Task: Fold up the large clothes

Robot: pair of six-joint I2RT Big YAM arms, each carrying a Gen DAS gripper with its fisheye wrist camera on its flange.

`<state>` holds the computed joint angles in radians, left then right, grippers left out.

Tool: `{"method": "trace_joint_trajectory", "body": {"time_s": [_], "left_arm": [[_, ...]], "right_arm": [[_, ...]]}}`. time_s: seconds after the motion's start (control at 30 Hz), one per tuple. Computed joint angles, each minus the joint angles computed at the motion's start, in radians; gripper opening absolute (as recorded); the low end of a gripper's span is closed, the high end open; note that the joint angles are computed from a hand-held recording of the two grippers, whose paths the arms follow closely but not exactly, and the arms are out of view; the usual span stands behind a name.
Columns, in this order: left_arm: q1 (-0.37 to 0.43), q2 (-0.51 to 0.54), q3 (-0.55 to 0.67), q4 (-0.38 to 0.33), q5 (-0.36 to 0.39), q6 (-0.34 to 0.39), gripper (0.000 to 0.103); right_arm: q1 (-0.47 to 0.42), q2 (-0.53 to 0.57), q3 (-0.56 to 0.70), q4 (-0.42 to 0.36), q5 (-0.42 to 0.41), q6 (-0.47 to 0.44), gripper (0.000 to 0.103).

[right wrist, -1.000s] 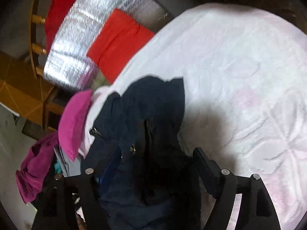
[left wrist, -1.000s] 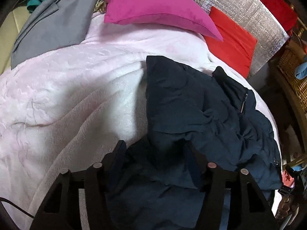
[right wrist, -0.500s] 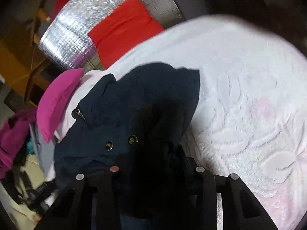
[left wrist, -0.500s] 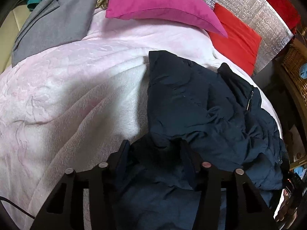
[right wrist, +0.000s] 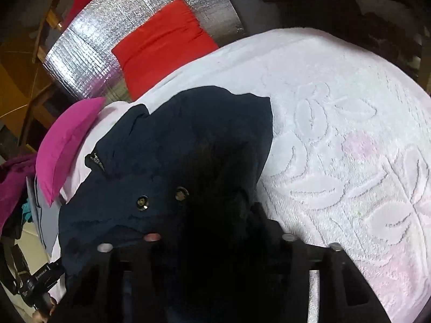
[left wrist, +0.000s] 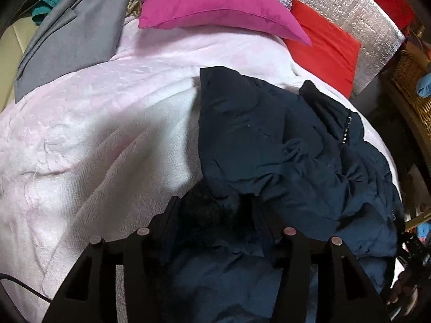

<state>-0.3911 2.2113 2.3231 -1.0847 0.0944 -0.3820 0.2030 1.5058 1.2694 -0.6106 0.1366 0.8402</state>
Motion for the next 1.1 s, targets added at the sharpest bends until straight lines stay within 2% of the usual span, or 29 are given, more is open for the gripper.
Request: {"method": "trace_joint_trajectory", "body": {"time_s": [0.07, 0.13, 0.2, 0.27, 0.4, 0.5, 0.53, 0.57, 0.63, 0.73, 0.77, 0.8, 0.93, 1.03, 1.1], "left_arm": [[0.002, -0.009, -0.013, 0.01, 0.002, -0.009, 0.041], [0.005, -0.021, -0.032, 0.028, 0.012, -0.018, 0.034], [0.005, -0.036, -0.052, 0.048, 0.018, -0.016, 0.028], [0.005, -0.052, -0.07, 0.064, 0.018, -0.005, 0.023], [0.012, -0.086, -0.109, 0.102, 0.039, -0.012, 0.022], [0.019, -0.075, -0.099, 0.082, 0.056, -0.019, 0.022], [0.017, -0.061, -0.082, 0.056, 0.05, -0.007, 0.026], [0.011, -0.043, -0.054, 0.016, 0.021, 0.011, 0.034], [0.003, -0.033, -0.036, -0.016, -0.009, 0.028, 0.035], [0.006, -0.042, -0.025, -0.037, -0.01, 0.019, 0.037], [0.009, -0.061, -0.045, -0.023, -0.008, 0.008, 0.037], [0.011, -0.077, -0.061, -0.011, -0.015, 0.002, 0.037], [0.012, -0.158, -0.146, 0.051, -0.024, -0.004, 0.054], [0.009, -0.229, -0.233, 0.121, 0.027, 0.001, 0.066], [0.005, -0.247, -0.262, 0.133, 0.078, -0.008, 0.07]], "right_arm": [[0.008, -0.003, -0.01, 0.018, 0.025, -0.016, 0.06], [0.018, -0.007, -0.015, 0.03, 0.049, -0.01, 0.052], [0.037, -0.013, -0.017, 0.036, 0.105, -0.007, 0.04], [0.058, -0.018, -0.012, 0.036, 0.166, -0.013, 0.036], [0.086, -0.039, -0.015, 0.069, 0.259, -0.015, 0.033], [0.078, -0.014, -0.002, 0.032, 0.241, 0.02, 0.033], [0.073, -0.002, 0.003, 0.016, 0.226, 0.026, 0.033], [0.068, 0.007, 0.004, 0.007, 0.21, 0.04, 0.038], [0.062, 0.001, -0.001, 0.01, 0.193, 0.06, 0.041], [0.059, -0.021, -0.004, -0.01, 0.176, 0.096, 0.05], [0.058, -0.031, -0.005, -0.02, 0.169, 0.11, 0.06], [0.059, -0.047, -0.015, -0.018, 0.169, 0.12, 0.062], [0.074, -0.126, -0.051, -0.005, 0.204, 0.148, 0.062], [0.092, -0.193, -0.096, 0.062, 0.181, 0.15, 0.063], [0.105, -0.22, -0.12, 0.111, 0.153, 0.149, 0.066]]}}
